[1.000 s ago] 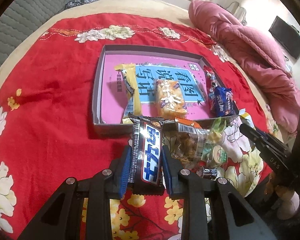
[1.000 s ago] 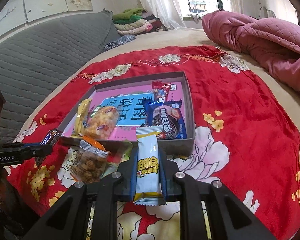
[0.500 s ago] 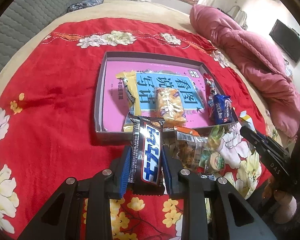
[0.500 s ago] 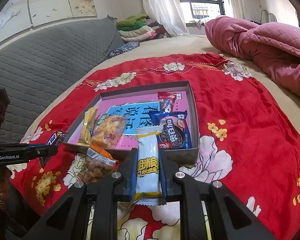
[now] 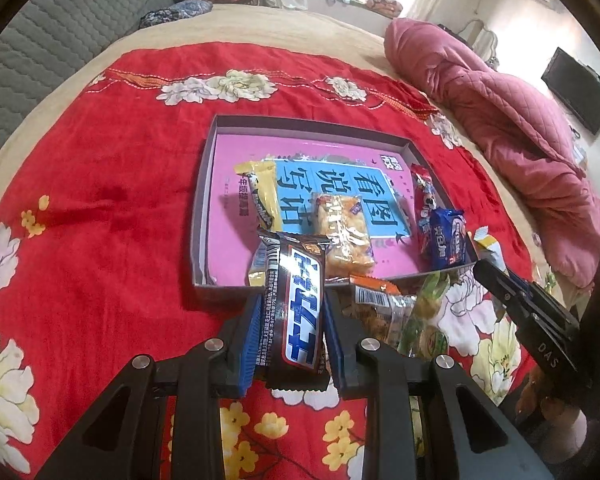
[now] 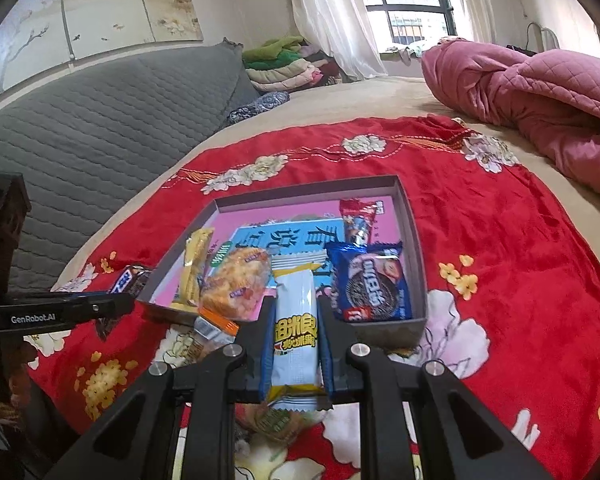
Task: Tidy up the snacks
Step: 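Carry the Snickers bar with left tool while right tool carries the white wafer bar over the box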
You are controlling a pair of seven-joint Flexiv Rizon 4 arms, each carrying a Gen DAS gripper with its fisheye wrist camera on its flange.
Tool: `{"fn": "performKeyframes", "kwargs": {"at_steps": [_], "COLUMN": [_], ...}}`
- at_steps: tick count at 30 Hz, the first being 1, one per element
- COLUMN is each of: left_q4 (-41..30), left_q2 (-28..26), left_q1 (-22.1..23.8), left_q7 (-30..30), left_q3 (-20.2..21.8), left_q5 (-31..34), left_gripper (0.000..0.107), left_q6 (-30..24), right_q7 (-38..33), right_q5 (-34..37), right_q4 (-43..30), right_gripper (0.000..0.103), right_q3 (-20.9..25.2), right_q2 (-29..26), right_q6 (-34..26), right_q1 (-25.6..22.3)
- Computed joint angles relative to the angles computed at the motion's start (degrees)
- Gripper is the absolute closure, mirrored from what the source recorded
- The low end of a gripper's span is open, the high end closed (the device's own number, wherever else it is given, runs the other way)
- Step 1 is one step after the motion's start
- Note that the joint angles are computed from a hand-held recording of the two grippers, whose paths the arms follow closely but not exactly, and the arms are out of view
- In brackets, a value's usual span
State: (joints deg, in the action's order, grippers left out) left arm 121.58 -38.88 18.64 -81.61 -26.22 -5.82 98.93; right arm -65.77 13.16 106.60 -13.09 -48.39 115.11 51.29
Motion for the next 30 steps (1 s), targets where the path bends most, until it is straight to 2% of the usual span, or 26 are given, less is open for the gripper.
{"fn": "performKeyframes", "kwargs": {"at_steps": [19, 23, 30], "left_q4": [-6.1, -7.9, -10.9], "left_q2": [-3.5, -3.9, -5.3], "left_q1": [-2.2, -4.4, -7.2], "left_q7": [1.2, 1.5, 2.3], "left_q3": [0.4, 2.3, 4.5], "left_q5": [-2.6, -3.4, -5.0], "left_gripper": [0.077, 0.077, 0.077], "left_q6": [-1.9, -2.7, -3.8], "right_q7": [1.9, 2.2, 3.1], "right_q5": [-1.8, -2.0, -4.4], "right_q4": [-3.8, -5.0, -7.7], "right_gripper": [0.083, 0.083, 0.083], "right_q3": [-1.3, -2.6, -2.1], "right_q2": [-2.1, -2.9, -4.4], "right_q6": [-2.0, -2.6, -4.0], "right_q1": [0.1, 0.8, -0.4]}}
